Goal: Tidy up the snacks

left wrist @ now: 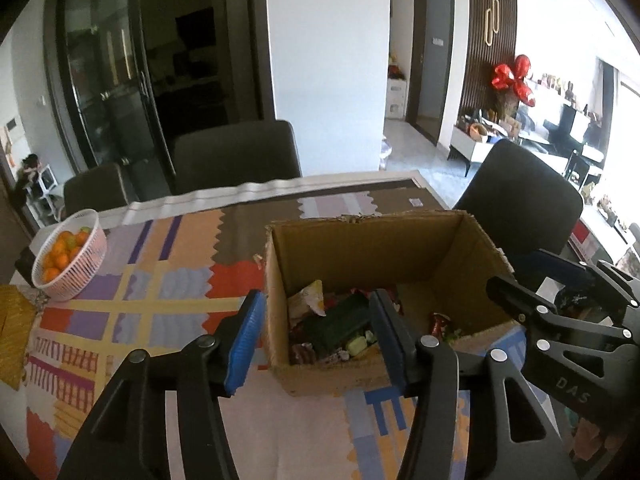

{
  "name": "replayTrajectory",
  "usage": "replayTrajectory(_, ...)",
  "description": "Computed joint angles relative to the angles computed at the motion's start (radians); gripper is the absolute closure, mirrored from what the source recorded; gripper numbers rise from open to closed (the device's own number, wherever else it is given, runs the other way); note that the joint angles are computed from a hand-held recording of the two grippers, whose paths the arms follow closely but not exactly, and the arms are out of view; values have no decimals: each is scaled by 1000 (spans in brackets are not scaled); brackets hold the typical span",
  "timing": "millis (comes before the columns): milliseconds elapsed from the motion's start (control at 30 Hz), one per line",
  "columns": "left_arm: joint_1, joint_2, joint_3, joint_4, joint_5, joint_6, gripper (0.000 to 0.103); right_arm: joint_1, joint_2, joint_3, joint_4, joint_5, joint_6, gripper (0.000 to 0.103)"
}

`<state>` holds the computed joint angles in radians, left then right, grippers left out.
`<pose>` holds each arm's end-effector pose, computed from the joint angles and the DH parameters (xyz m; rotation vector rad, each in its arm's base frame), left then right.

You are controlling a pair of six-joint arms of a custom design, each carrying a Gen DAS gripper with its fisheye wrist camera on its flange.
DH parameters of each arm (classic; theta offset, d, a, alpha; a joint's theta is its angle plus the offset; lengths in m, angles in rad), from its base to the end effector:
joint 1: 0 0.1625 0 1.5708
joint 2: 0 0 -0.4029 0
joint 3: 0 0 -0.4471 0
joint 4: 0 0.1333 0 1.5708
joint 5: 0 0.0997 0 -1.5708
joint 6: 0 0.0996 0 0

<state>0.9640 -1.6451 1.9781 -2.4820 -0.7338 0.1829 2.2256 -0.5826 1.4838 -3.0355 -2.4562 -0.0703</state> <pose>-0.1220 -0.5393 0.4168 0.6026 2.2353 -0.8821 0.4903 -0.5463 0.0336 0.5160 -2.2422 0.9432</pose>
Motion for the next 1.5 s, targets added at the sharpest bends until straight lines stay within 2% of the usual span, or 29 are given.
replayTrajectory(67,-18,-35,38,-33,15,11,39,12,-8,22,-36,-8,-11,40)
replayTrajectory(200,-59,-107,110,-75,62,20,34,37,-26,73,-121,-19,-34,30)
replayTrajectory(500,-153,-279,262,-157,121,51,15,92,-58,175,-265,-64,-41,17)
replayTrajectory(667,-199,-384,317,-66,125,-27,13,122,-71,237,-340,-85,-58,14)
replayTrajectory(867,-251,-489,365,48,141,-114,9,153,-92,301,-375,-110,-36,14)
replayTrajectory(1133,-324,-609,417,156,200,-191,5,194,-94,338,-412,-154,-25,12)
replayTrajectory(1500,-411,-739,446,345,262,-299,0,245,-78,346,-477,-213,-86,11)
